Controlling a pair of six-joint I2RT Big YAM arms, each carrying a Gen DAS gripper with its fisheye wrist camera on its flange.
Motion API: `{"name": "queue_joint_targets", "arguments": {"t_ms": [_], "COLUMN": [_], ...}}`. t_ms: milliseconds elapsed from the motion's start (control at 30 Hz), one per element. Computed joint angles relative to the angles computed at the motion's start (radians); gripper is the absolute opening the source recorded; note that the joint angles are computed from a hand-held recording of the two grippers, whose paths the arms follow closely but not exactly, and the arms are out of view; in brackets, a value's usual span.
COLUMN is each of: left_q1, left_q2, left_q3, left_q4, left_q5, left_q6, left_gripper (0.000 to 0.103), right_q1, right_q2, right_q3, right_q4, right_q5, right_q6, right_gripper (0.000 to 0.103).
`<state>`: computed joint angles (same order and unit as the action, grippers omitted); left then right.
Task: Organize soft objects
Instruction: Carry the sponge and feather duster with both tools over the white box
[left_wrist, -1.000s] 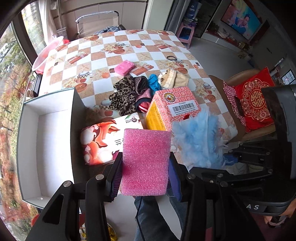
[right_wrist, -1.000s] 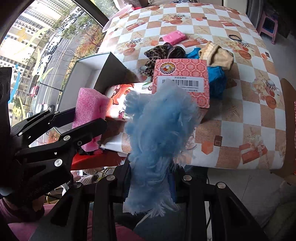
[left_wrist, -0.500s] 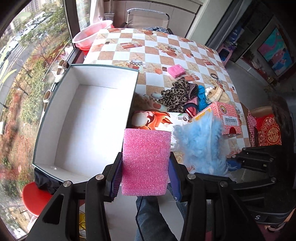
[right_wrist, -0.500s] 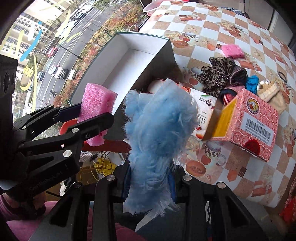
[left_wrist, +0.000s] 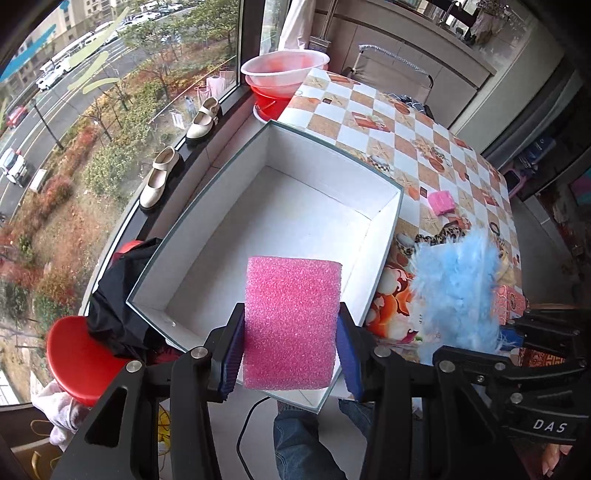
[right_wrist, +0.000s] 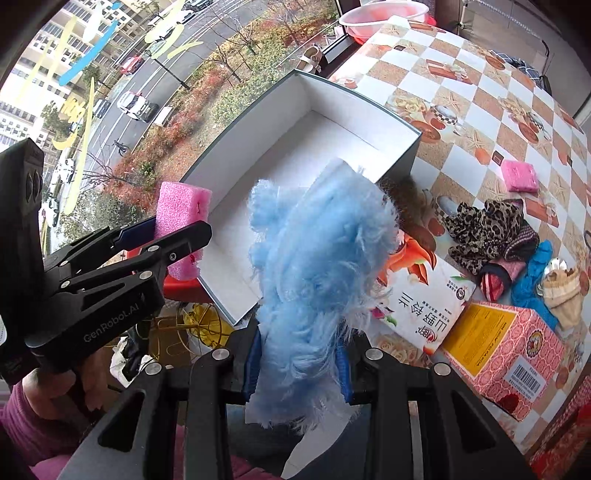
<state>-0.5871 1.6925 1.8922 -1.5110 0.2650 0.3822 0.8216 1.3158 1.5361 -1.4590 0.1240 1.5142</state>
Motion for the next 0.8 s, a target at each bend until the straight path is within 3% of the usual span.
{"name": "queue_joint_targets", "arguments": {"t_ms": [333,800], "left_q1": [0.029,0.027], "left_q2": [0.093,0.141], "left_q3": [0.037,0.032], "left_q4": [0.055,0.061], "left_q5": [-0.056,-0.083], "left_q6": [-0.089,-0.132], "left_gripper": [0.049,0.049], "right_q1": [-0.131,-0.213], "right_q2": [0.090,0.187], "right_q3": [0.101,0.161], "right_q4": [-0.024,-0.059], "right_q5": [-0.042,-0.067], "right_q6": [-0.208,-0.353], "right_gripper": [0.035,0.035]}}
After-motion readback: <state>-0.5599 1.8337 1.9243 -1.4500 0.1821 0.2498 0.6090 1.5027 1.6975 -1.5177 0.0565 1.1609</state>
